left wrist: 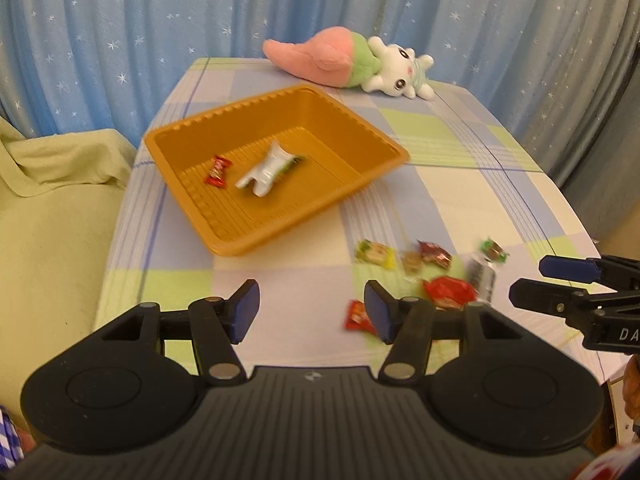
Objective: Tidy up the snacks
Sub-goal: 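Move both open tools back toward the remaining snacks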
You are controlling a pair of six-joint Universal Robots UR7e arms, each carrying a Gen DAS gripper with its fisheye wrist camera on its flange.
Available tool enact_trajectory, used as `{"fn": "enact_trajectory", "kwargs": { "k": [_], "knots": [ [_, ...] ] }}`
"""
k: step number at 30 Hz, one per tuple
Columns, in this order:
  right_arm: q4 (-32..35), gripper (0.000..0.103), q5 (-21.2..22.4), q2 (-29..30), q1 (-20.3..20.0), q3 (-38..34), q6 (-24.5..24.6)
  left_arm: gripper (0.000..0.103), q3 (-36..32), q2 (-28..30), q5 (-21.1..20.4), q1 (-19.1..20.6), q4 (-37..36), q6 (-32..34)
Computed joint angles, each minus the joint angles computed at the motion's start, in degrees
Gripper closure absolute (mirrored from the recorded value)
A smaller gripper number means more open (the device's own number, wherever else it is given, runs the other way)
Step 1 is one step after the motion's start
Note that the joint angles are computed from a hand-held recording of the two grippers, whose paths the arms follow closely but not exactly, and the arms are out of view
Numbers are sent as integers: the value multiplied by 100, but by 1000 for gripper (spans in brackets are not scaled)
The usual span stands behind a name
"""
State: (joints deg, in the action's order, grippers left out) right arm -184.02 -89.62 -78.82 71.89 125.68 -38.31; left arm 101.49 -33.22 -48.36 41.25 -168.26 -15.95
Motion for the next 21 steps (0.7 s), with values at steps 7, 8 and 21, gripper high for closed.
{"fn": "enact_trajectory", "kwargs": {
  "k": [7, 8, 21],
  "knots": [
    [538, 29, 52, -526, -439, 154, -28, 47, 101, 146, 49, -254, 174, -532],
    [593, 29, 29, -558, -472, 154, -30, 47, 136, 158, 69, -293, 180, -612],
    [949, 29, -144, -713, -844, 131, -45, 47, 250, 296, 176, -470, 354, -1076]
  ]
}}
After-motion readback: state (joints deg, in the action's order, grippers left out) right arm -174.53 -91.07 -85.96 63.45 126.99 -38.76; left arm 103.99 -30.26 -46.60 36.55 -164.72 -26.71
